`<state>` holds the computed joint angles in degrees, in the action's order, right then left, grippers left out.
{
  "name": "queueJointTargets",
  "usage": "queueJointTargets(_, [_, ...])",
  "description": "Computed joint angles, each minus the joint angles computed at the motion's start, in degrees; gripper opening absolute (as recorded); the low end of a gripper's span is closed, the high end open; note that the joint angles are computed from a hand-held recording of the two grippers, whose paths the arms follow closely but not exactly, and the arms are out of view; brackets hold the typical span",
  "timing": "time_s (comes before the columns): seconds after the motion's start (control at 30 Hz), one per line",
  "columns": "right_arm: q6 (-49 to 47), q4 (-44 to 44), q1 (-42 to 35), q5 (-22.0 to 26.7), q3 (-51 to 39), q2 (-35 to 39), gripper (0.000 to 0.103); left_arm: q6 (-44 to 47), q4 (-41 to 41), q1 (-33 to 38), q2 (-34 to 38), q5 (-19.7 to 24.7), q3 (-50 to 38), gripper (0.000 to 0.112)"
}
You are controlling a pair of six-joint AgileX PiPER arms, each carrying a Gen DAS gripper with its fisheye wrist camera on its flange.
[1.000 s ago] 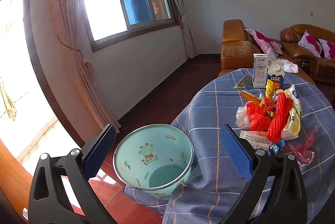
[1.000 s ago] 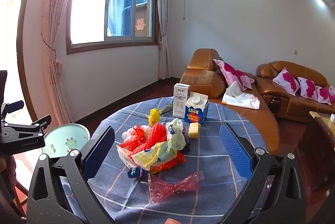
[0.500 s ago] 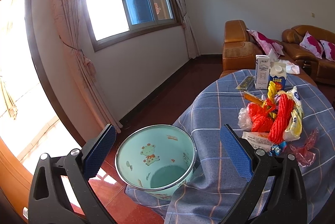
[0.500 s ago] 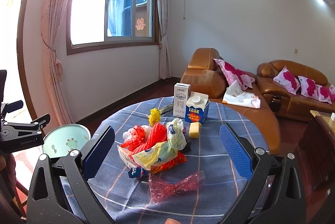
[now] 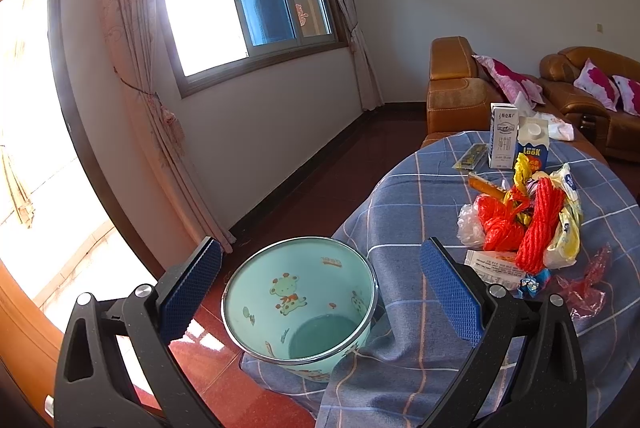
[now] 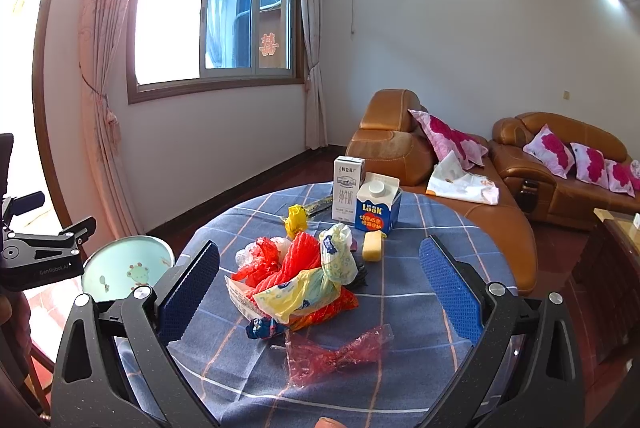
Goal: Collect trash
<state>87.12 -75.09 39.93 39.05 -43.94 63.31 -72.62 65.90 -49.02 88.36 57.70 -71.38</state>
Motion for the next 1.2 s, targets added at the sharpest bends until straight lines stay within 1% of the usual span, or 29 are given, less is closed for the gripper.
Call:
queueJointTargets(0.67, [0.4, 0.1, 0.6, 0.3, 0.1, 0.2, 0.098, -0.2, 0.0, -0.3, 0.4, 0.3, 0.0, 0.097])
queueJointTargets(0.87, [1.1, -0.4, 0.5, 0.3, 0.4, 0.6, 0.098, 0.1, -0.4, 0.3, 0.8, -0.3, 0.2, 0.097])
queueJointTargets(0.97, [0.8, -0.3, -0.7, 0.1, 0.5, 1.0, 0.098, 0.3, -1.1, 1.1, 1.9, -1.2, 0.2, 0.097])
queueJointTargets(1.07, [0.5, -0.3, -3.9, -1.7, 0.9, 1.5, 0.098, -0.1, -1.8, 2.2, 3.1, -3.0, 0.6, 0.097])
queueJointTargets(1.2, [5.2, -6.4, -10.5, -4.8, 4.2, 2.4, 0.098, 0.0, -3.1, 3.6, 5.7, -6.3, 1.0, 0.097])
